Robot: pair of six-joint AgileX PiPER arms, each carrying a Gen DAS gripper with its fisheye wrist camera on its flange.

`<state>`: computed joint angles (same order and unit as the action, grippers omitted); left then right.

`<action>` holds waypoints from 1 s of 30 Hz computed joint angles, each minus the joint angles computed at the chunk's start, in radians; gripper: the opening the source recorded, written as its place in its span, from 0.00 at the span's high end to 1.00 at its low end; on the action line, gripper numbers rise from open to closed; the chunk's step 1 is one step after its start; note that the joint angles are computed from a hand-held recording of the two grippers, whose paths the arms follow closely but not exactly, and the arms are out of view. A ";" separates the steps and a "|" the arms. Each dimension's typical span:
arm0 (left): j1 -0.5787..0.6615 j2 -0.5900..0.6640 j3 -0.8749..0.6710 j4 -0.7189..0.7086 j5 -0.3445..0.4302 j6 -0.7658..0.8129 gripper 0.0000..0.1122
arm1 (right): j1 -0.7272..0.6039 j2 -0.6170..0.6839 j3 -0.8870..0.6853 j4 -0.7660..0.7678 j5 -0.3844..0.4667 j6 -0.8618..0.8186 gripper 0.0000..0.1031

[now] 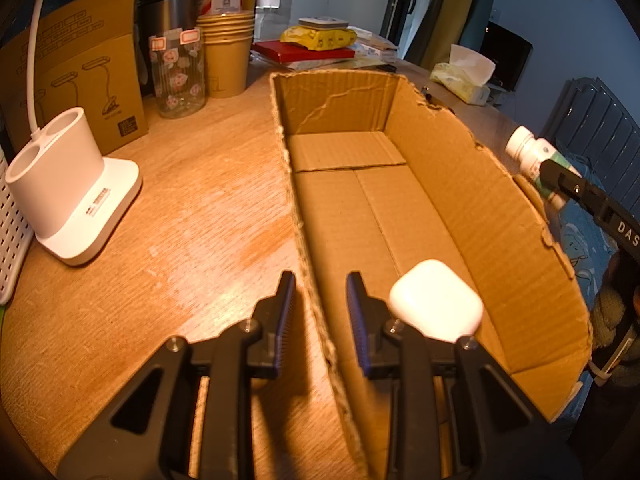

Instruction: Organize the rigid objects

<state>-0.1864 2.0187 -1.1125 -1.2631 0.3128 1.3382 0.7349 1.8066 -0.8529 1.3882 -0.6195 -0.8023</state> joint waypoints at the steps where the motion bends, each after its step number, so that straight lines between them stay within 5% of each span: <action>1: 0.000 0.000 0.000 0.000 0.000 0.000 0.75 | 0.000 -0.001 -0.001 -0.001 -0.001 -0.001 0.56; 30: -0.001 -0.001 0.001 -0.002 -0.001 0.002 0.75 | 0.057 0.001 -0.099 -0.017 0.000 -0.074 0.56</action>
